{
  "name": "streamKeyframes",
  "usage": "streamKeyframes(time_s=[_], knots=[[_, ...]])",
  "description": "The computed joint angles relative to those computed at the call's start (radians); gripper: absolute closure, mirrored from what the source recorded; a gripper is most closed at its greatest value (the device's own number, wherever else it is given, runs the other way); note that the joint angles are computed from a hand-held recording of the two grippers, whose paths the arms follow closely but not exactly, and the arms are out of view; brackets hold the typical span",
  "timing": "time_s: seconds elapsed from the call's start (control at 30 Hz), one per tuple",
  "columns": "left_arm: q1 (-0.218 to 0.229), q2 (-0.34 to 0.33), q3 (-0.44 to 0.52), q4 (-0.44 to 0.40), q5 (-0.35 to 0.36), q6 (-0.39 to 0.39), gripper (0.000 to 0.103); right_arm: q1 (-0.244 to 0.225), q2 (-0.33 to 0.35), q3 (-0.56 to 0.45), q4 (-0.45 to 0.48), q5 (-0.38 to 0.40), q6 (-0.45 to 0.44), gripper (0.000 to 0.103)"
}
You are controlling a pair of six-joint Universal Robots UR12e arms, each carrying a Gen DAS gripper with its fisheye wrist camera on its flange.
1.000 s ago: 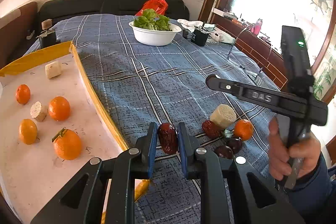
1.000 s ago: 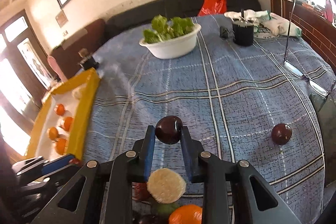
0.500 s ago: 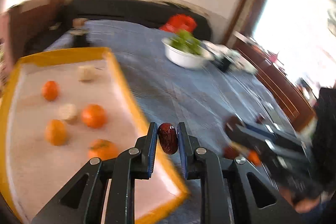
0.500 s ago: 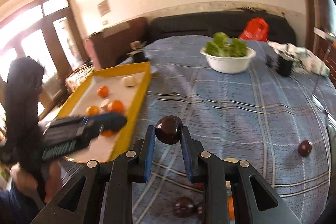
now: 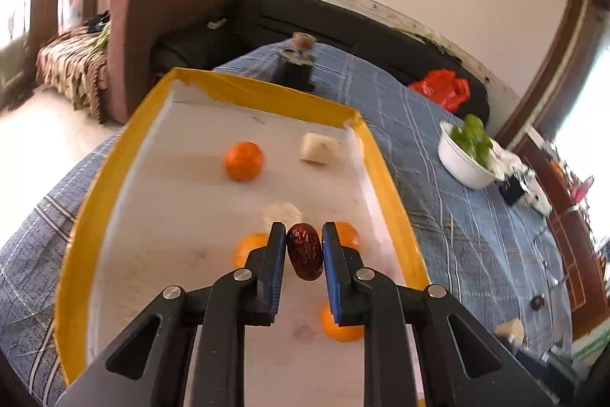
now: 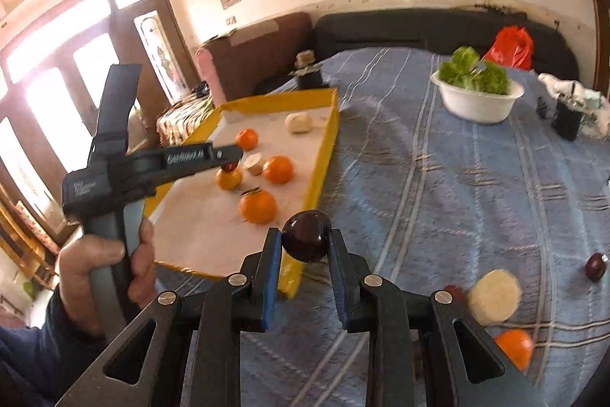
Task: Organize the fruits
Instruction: 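Carry the red date and the dark plum over the yellow tray, then lower the red date into the tray and open the left tool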
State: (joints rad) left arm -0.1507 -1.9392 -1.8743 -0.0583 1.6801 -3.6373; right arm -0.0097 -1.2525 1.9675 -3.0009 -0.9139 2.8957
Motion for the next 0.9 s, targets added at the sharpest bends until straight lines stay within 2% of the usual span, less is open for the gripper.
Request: streamKeyframes(time_s=[0.07,0.23,0.33,0.5,0.7,0.9], knots=[[0.004,0.003,-0.002,-0.008,0.026,-0.013,0.084,0.01,-0.002,-0.01,0.049,0.018,-0.004,0.075],[0.012,0.007,-0.003,-0.044,0.028,-0.032,0.084,0.053,0.011,-0.06,0.172,0.029,-0.017,0.075],[0.008,0.007,-0.001,-0.057,0.051,-0.031,0.084,0.086,0.035,-0.091,0.195,-0.011,-0.018,0.075],[0.003,0.008,-0.002,-0.062,0.064,-0.014,0.084,0.099,0.07,-0.118,0.224,-0.012,-0.004,0.075],[0.008,0.011,-0.01,-0.044,0.053,-0.036,0.084,0.112,0.081,-0.114,0.168,-0.054,-0.035,0.073],[0.022,0.017,-0.019,-0.055,0.029,-0.076,0.084,0.138,0.077,-0.101,0.117,-0.149,-0.103,0.073]])
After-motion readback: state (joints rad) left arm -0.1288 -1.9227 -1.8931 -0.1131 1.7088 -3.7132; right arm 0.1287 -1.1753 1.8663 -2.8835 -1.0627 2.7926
